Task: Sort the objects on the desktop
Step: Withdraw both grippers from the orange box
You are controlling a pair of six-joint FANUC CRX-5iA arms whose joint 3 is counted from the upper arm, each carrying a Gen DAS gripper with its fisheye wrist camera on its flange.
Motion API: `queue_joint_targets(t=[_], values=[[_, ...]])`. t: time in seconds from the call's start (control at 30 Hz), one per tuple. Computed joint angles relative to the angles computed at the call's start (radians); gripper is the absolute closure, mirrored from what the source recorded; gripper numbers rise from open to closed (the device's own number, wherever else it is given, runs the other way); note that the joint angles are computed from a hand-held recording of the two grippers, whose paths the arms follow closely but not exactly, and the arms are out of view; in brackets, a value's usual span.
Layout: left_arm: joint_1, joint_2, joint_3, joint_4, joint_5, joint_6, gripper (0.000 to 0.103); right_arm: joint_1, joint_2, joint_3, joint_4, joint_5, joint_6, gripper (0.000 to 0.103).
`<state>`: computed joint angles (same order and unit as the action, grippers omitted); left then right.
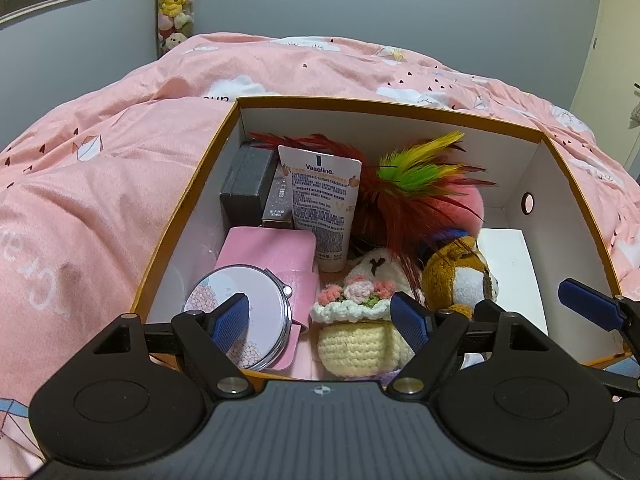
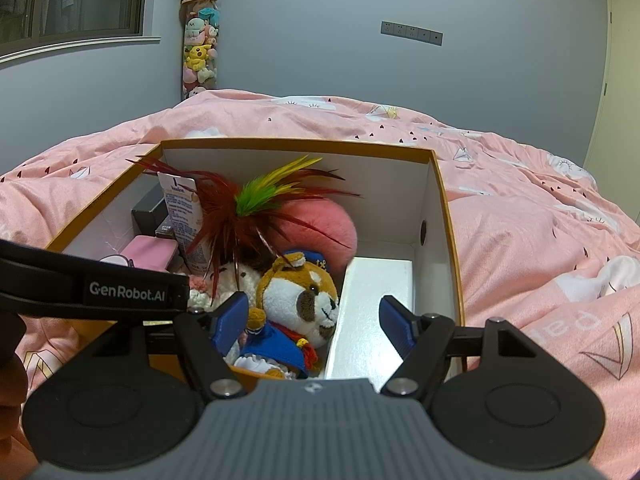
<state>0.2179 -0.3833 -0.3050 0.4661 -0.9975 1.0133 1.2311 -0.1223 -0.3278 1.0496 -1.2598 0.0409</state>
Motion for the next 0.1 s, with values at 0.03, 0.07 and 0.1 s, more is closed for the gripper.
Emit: queue_joint_targets(t=[0.03, 0.07, 0.1], values=[[0.0, -0.001, -0.001, 0.0, 0.002, -0.001, 0.011, -0.001, 0.0, 0.0, 0.0, 0.001, 0.0, 0.029], [-0.001, -0.001, -0.001, -0.001, 0.003, -0.002, 0.011, 0.0, 0.0, 0.0, 0.0, 0.0, -0.001, 0.029], [-0.001, -0.002, -0.001, 0.0, 0.003, -0.004, 0.011, 0.0, 0.0, 0.0, 0.0, 0.0, -0.001, 0.029]])
